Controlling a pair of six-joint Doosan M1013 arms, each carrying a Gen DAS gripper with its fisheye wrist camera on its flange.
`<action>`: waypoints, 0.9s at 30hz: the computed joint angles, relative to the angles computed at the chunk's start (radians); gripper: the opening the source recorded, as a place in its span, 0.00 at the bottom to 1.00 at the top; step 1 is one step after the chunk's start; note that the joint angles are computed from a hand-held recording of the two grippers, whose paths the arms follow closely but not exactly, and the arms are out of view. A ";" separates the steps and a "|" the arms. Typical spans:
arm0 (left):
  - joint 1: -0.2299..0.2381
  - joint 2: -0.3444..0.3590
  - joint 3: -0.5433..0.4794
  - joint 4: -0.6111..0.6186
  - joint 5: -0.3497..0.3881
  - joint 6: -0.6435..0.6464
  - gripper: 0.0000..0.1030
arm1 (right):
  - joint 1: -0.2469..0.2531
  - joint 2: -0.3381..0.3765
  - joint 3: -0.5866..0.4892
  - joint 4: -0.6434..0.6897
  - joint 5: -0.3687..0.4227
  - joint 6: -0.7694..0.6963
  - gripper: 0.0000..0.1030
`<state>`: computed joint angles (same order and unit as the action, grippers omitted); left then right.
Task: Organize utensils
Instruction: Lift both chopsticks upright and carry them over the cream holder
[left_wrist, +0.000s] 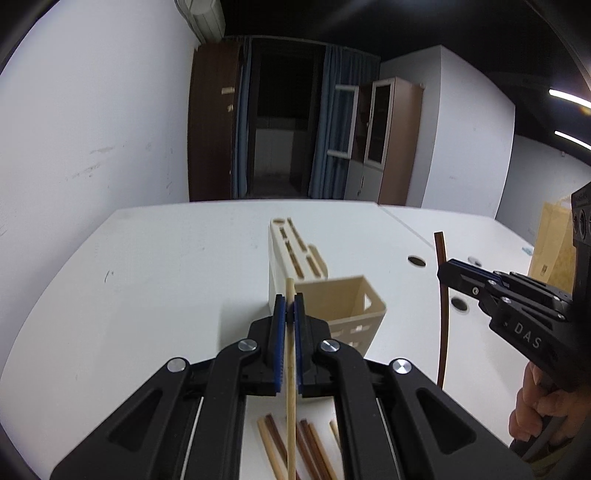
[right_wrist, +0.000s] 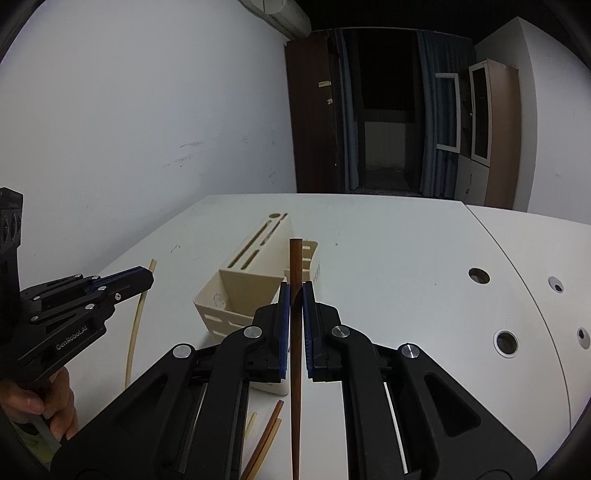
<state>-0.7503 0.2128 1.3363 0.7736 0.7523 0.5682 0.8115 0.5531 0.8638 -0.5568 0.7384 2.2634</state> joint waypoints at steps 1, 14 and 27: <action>-0.004 -0.007 0.014 0.034 -0.016 -0.031 0.04 | 0.001 -0.001 -0.002 -0.009 -0.009 0.005 0.06; -0.019 -0.002 0.037 0.541 -0.181 -0.454 0.04 | 0.000 -0.013 0.000 -0.171 -0.144 0.118 0.06; -0.046 0.020 0.068 1.142 -0.060 -0.988 0.04 | -0.013 -0.028 0.037 -0.445 -0.348 0.377 0.06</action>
<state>-0.7960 0.2329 1.4039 1.9161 0.6920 -0.4199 0.7988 0.5256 0.9007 -1.0018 0.3906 2.6405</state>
